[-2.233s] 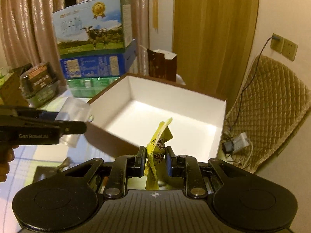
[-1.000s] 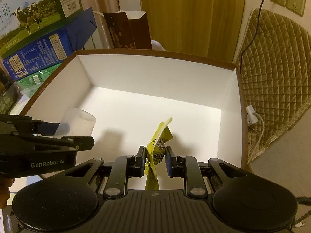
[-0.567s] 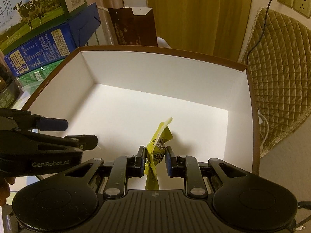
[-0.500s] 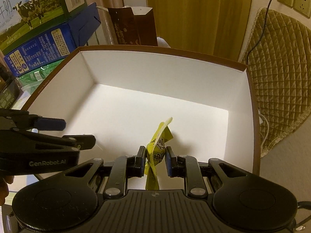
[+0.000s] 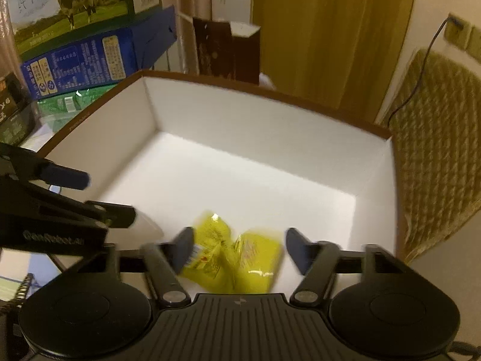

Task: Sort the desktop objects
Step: 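Open the left tool to drop the cup while the right tool releases the packet into the box, then move both tools back from the box to the remaining table items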

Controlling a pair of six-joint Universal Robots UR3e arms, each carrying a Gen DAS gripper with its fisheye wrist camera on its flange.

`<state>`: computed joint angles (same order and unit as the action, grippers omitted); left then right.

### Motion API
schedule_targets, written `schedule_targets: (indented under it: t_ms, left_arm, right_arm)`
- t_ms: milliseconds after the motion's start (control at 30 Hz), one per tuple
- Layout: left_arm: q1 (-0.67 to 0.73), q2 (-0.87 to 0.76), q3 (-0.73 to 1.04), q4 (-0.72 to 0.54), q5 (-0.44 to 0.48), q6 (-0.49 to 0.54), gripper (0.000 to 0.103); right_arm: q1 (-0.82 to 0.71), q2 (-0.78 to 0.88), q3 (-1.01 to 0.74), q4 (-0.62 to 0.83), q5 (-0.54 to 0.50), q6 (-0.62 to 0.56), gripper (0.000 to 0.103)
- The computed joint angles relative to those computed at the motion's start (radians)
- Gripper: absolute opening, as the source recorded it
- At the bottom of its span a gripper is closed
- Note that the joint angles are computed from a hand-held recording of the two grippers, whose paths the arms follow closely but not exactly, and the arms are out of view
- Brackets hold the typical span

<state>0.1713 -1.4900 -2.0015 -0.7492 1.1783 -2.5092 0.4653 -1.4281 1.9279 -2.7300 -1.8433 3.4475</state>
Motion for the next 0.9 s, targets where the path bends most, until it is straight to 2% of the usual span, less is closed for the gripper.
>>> schedule_targets:
  t_ms: [167,267,600,900]
  left_arm:
    - [0.023,0.035,-0.02,-0.005,-0.006,0.02,0.076]
    - [0.028,0.053,-0.028,-0.005,0.0,0.023,0.077]
    - [0.05,0.158,-0.083,-0.008,0.031,-0.005,0.087]
    - [0.142,0.345,-0.151,-0.096,-0.033,0.041,0.095]
  right_arm:
    - [-0.001,-0.035,0.025,0.007,0.017,0.0,0.085]
    - [0.012,-0.047,0.017,0.036,0.004,0.004,0.09]
    - [0.021,-0.108,0.005,0.116,0.012,0.072,0.093]
    - [0.065,-0.15,-0.004,0.147,-0.026,0.112,0.094]
